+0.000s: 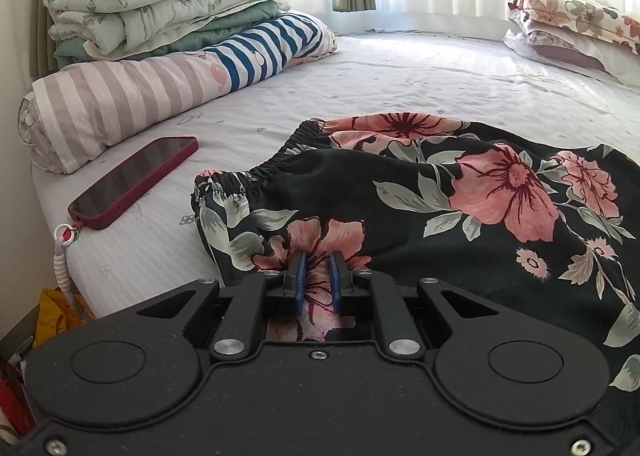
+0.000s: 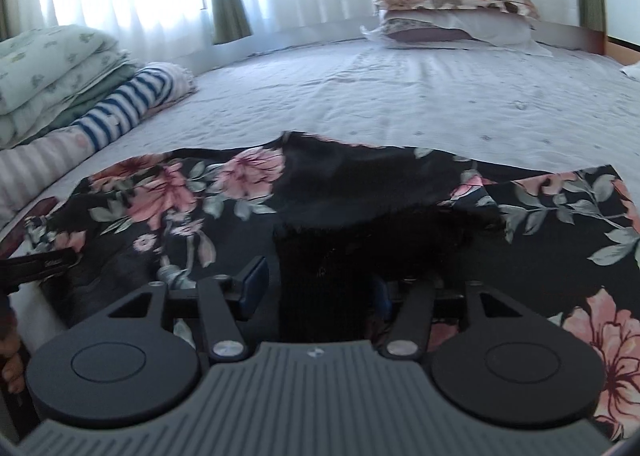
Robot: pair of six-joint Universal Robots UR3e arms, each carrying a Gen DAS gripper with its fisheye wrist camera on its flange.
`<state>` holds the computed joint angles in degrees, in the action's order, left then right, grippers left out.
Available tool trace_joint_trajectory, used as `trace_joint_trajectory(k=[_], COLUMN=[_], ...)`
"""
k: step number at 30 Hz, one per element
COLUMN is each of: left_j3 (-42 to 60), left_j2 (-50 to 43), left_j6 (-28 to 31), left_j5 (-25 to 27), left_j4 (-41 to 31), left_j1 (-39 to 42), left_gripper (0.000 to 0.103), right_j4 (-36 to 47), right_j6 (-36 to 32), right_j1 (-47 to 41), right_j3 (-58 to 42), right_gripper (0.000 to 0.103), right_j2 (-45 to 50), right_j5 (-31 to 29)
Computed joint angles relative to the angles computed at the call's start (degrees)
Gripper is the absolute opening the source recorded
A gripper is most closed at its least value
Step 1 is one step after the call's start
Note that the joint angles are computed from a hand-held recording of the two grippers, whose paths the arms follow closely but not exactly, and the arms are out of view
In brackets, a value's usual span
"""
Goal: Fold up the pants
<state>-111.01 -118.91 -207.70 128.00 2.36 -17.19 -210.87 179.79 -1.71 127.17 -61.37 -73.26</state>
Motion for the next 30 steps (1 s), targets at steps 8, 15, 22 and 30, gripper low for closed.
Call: trace_joint_trajectory(k=[8, 15, 22, 30], left_j3=[0.82, 0.89, 1.03, 0.87], left_j2=[-0.3, -0.52, -1.24, -1.47], left_j6=[-0.55, -1.01, -0.52, -0.27], left_j5=[0.59, 0.7, 2.03, 2.22], left_j4=[-0.96, -0.79, -0.04, 0.66], left_j1=[-0.36, -0.55, -1.19, -1.32], left_gripper=[0.015, 0.015, 0.015, 0.015], right_j4=[-1.74, -7.99, -8.25, -6.71], right_j6=[-3.68, -1.3, 0.47, -3.59], right_j1=[-2.58, -3.84, 6.25, 12.86], right_j3=[4.96, 8.36, 2.04, -4.63], right_gripper=[0.089, 0.091, 0.091, 0.091], right_j2=[-2.83, -4.19, 1.72, 8.06], right_j5=[7.7, 4.6, -20.65, -28.48])
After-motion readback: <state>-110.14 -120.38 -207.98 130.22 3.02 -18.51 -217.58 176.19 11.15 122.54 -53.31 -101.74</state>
